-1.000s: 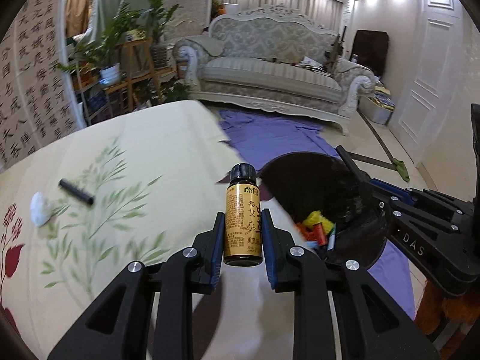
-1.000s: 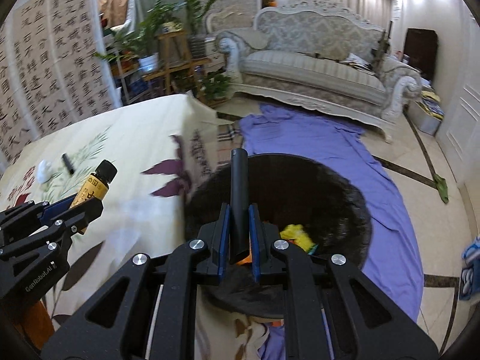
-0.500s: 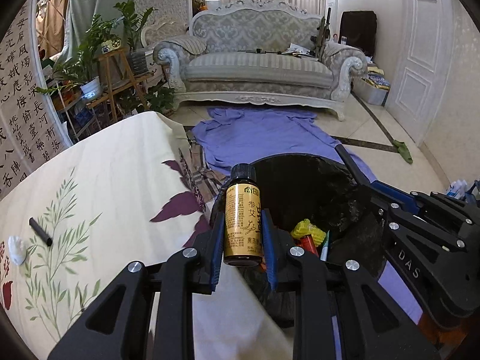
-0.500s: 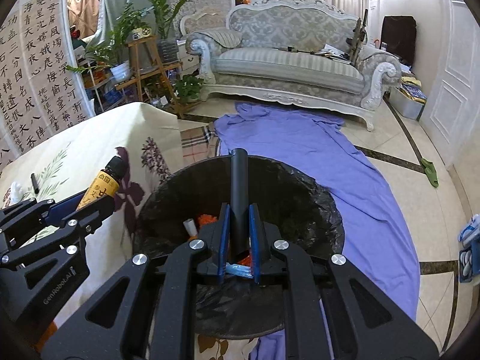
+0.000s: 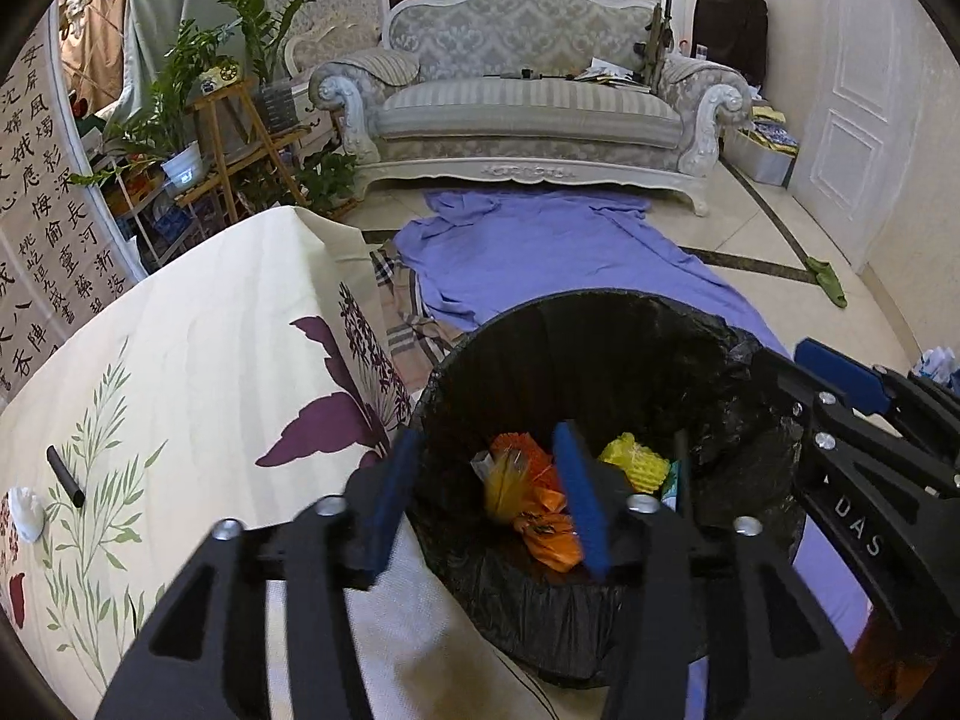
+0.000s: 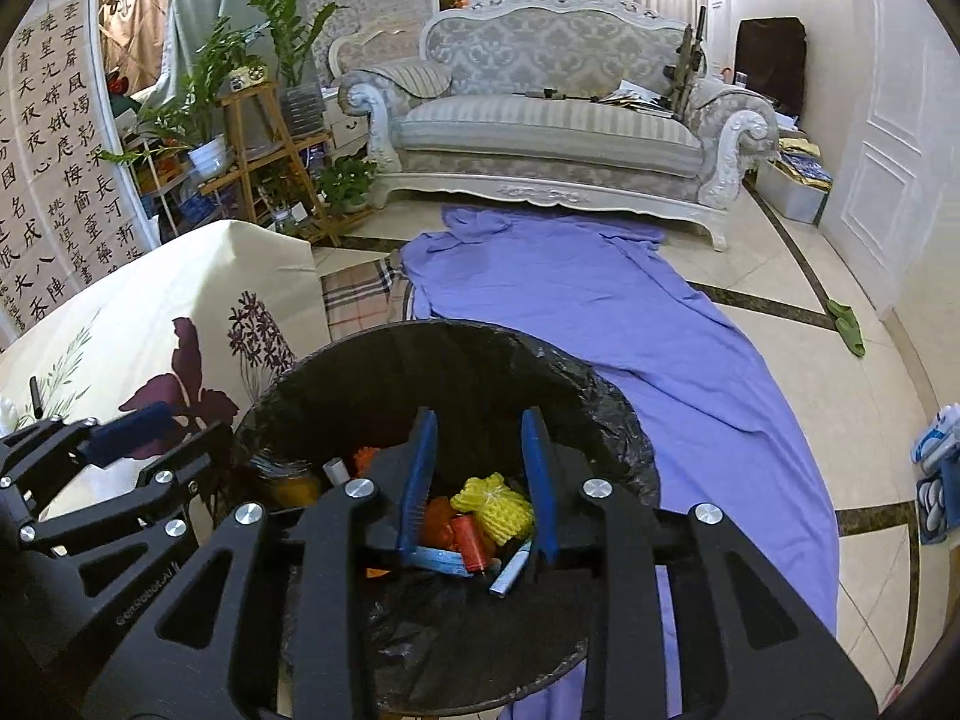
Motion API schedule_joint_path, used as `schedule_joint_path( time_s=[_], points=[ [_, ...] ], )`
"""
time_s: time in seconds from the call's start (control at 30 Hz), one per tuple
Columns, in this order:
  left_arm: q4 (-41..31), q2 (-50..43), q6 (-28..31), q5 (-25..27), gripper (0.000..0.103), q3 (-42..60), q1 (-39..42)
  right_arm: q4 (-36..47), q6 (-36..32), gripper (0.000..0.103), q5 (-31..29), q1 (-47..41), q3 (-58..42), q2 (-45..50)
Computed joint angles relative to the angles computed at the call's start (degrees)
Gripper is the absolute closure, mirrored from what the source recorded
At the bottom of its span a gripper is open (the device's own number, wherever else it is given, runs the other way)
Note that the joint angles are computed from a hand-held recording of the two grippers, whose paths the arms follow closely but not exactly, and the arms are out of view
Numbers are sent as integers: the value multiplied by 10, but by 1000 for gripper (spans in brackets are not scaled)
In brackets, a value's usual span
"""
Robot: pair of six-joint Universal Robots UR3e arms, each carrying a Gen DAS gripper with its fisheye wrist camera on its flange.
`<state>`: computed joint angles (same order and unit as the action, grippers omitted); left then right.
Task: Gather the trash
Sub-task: 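Carry both items over the black bin and open both tools to drop them, then move both open tools back over the table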
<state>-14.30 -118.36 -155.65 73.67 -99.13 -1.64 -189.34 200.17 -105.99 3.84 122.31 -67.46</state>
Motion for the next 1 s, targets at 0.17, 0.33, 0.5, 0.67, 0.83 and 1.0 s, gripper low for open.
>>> schedule_joint_path(
  time_s=[0.17, 0.33, 0.5, 0.67, 0.83, 1.0],
  points=[
    [1, 14, -11, -7, 34, -12, 13, 6, 11, 50, -19, 7, 3, -7],
    [13, 31, -16, -3, 31, -32, 33, -5, 25, 31, -22, 18, 15, -15],
    [17, 48, -19, -5, 29, -55, 62, 0, 39, 19, -70, 59, 3, -5],
    [37, 71, -15, -1, 26, -91, 88, 21, 51, 15, -95, 96, -29, 4],
    [42, 91, -5, -14, 24, -114, 128, 75, 52, 14, -100, 131, -81, 14],
    [46, 106, 2, -21, 24, -131, 171, 98, 61, 14, -71, 155, -123, 29]
  ],
)
